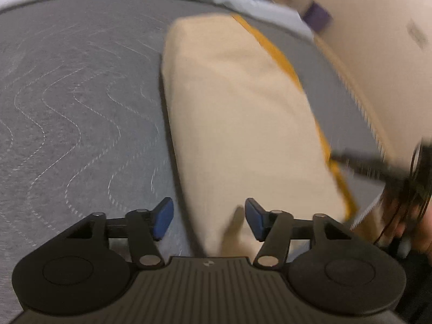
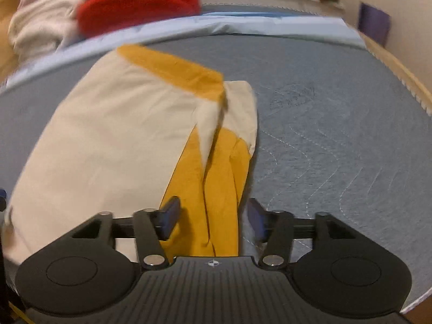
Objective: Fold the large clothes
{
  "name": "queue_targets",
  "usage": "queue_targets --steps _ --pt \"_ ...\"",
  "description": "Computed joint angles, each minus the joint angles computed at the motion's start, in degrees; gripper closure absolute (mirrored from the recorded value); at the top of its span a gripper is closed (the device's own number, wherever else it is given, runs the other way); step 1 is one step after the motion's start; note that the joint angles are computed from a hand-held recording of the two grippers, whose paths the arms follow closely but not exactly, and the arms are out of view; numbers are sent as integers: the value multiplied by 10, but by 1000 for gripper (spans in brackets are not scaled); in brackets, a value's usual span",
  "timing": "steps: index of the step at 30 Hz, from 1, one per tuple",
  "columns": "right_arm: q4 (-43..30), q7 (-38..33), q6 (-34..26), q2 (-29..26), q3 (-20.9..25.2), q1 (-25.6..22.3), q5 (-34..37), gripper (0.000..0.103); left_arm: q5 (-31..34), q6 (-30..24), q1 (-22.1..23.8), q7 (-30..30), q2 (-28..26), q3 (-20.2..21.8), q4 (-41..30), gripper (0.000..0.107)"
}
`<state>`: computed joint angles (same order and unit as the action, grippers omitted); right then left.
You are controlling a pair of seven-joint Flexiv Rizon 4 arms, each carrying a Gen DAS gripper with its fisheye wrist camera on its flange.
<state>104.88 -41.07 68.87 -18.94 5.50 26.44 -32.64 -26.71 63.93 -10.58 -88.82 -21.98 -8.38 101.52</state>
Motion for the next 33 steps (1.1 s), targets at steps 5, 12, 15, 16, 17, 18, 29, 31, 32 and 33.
queue_targets --steps 5,12,15,16,17,18,29,31,32,33 --pt "-64 -46 -16 -44 49 -38 145 34 -29 16 9 -58 -53 -5 -45 25" --pt "-122 -60 -49 -84 72 -53 270 26 -112 31 50 -62 -145 -66 -118 11" --pt "-126 -64 -51 -87 75 -54 294 26 -142 43 63 -40 -182 -97 -148 9" --pt "-128 -64 -51 -88 73 -52 295 26 -150 47 66 -31 -191 -107 -154 9" --pt "-128 -65 -47 -89 71 -49 295 27 -156 50 67 -24 -202 -113 -164 9" --pt "-127 -65 -44 -91 68 -46 293 29 -158 55 65 -20 -212 -116 -173 9" --pt "-120 -11 51 -101 20 1 234 88 -75 77 37 -36 -229 -75 -248 61" --pt "-130 2 88 -114 12 9 220 91 -57 75 38 -34 -221 -60 -258 61" --pt "-141 6 105 -123 9 15 213 93 -46 67 38 -35 -218 -49 -265 61" --pt "-150 10 117 -131 7 20 206 93 -37 60 40 -35 -212 -40 -269 60"
